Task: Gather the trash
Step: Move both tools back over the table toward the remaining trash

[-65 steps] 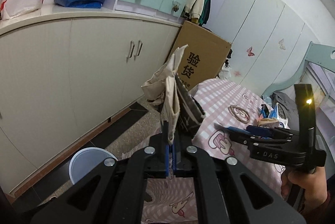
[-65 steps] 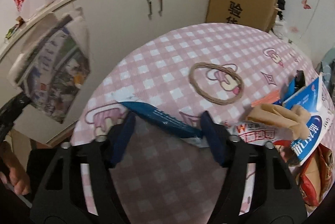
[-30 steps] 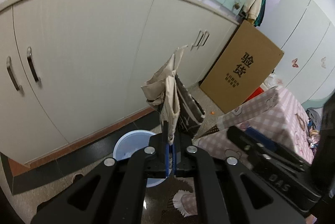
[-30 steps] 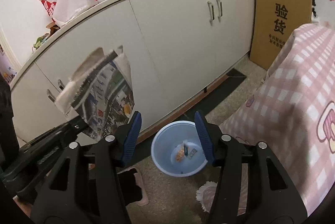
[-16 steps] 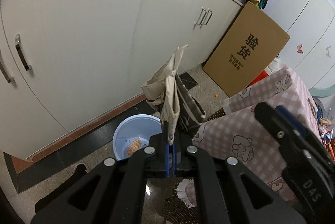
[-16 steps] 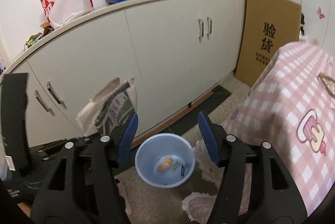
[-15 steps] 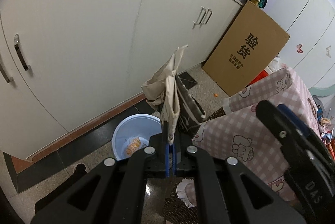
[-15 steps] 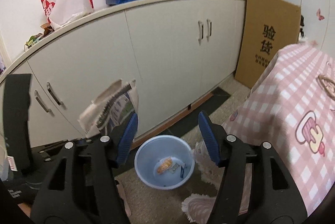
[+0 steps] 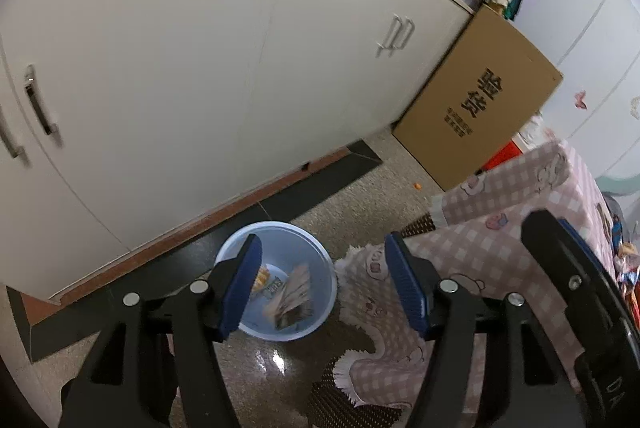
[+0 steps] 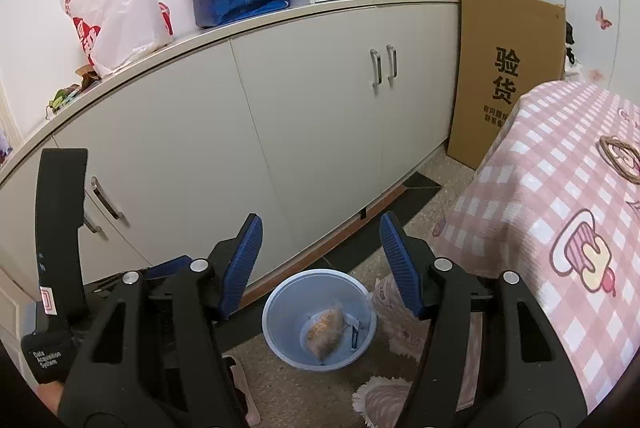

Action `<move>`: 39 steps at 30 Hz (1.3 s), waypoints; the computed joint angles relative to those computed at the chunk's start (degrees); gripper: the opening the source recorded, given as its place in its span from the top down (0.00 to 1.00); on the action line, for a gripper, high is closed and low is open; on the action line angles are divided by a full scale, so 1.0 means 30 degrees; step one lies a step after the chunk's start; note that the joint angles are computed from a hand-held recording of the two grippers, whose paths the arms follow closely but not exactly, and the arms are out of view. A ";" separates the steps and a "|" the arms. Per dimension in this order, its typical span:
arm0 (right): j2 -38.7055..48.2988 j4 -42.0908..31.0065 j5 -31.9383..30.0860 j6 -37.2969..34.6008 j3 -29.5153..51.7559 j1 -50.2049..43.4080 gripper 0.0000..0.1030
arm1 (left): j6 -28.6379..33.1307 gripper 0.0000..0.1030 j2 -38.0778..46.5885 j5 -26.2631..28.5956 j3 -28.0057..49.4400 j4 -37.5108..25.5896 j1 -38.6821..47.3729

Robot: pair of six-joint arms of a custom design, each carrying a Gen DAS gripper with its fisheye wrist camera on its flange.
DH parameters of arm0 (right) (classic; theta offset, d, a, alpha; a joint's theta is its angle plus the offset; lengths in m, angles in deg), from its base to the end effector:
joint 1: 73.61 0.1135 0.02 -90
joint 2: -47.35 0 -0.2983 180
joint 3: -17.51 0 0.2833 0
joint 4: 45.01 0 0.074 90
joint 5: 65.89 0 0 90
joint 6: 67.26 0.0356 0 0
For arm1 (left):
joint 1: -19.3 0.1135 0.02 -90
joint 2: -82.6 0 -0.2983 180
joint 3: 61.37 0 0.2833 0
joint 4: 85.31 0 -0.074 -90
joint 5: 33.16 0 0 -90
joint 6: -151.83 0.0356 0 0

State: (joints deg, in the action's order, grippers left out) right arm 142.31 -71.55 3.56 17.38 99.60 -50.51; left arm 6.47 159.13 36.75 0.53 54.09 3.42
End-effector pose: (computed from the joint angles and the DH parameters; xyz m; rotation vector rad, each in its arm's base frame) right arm 0.3675 0.1704 0.2794 -0.7434 2.1435 0.5696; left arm 0.2783 -0.0665 0.2438 -0.9556 2.2606 -0.0940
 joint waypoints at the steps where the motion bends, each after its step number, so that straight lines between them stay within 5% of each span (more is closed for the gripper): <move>1: -0.0064 -0.0042 -0.0070 0.0067 -0.0020 -0.0050 0.41 | -0.0069 0.39 -0.0043 -0.0060 0.0055 -0.0060 -0.0001; 20: -0.4371 -0.1659 -0.1540 0.0057 -0.0788 -0.3832 0.38 | -0.0531 0.39 0.0234 -0.4039 0.5598 -0.4222 -0.5468; 29: -0.4688 -0.3521 -0.4443 -0.1324 0.0377 -1.0729 0.33 | 0.1492 0.34 0.5669 -0.4823 1.2281 -0.5179 -0.9316; 39: -0.1011 -0.4761 -0.5517 -0.2396 0.3858 -1.6869 0.27 | 0.3807 0.31 1.2826 -0.3985 2.1414 -0.7486 -1.0641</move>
